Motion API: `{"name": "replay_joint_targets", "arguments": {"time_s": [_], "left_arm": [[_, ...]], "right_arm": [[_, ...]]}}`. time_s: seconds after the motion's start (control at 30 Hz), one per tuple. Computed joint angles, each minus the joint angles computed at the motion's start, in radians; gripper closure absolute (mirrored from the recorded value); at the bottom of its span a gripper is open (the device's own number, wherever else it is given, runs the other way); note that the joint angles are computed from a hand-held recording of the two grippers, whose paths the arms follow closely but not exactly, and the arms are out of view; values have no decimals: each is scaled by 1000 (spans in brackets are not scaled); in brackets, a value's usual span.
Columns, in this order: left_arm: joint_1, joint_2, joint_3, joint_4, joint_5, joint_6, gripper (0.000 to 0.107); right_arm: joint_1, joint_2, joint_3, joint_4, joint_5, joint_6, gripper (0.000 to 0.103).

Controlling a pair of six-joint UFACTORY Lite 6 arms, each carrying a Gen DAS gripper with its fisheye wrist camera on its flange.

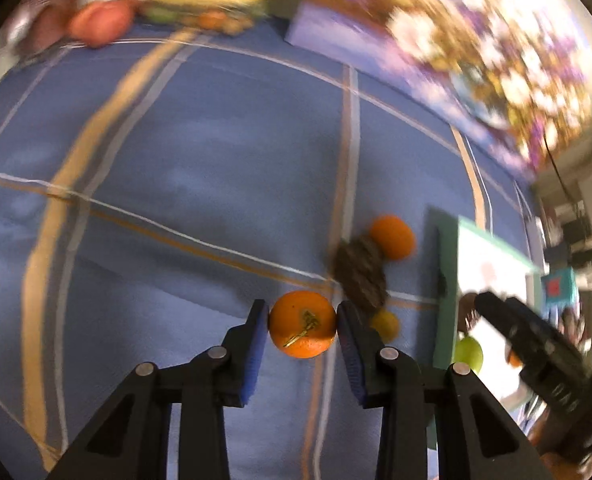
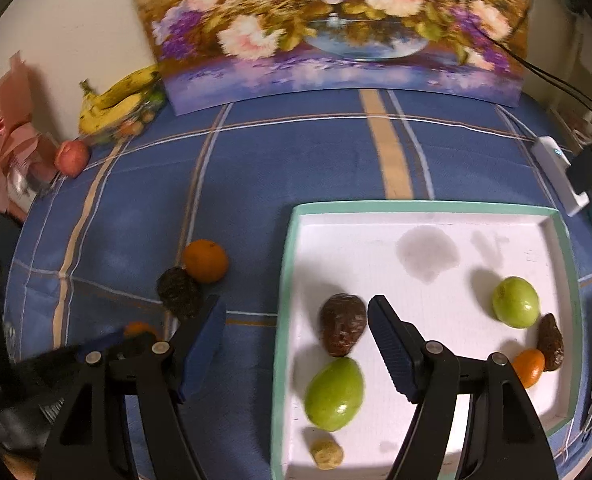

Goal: Organize fruits
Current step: 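Grasp a mandarin with the left tool while the right tool grasps a small tan round fruit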

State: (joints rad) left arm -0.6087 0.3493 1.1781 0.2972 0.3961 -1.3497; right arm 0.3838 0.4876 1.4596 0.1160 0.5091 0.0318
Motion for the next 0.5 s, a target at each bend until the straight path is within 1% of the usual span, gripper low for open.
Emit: {"name": "replay_joint_targets", "arguments": {"time_s": [0.07,0.1,0.13,0.2,0.27,0.3,0.33,0.4,0.43,0.5], "left_arm": [[29,-62,-67,30,-19,-47,70],[39,-89,-96,47,-24,-70,70],[47,-106,-120,67,-34,-96,70],[69,-149,-172,91,-53,-133,70],[85,-182,-212,103,-63,-155,70],[95,-195,-229,105,-69,-160,70],[100,-202,-239,108,-74,-167,70],[105,-226,-266,108,-82,-172,70],[106,-227,-267,107,-84,-172,70],[100,-210,-247,103,-82,-173,70]], "right_arm": [[21,10,8,-2,2,-2,36],[36,18,16,-7,3,0,45],[49,21,16,-11,2,4,47],[70,33,25,2,5,-14,48],[90,52,41,36,13,-51,52],[101,61,48,38,18,-52,57],[116,77,62,25,27,-43,59],[138,104,83,-3,38,-24,61],[148,119,93,-5,43,-22,65],[164,139,105,-10,53,-17,68]]}}
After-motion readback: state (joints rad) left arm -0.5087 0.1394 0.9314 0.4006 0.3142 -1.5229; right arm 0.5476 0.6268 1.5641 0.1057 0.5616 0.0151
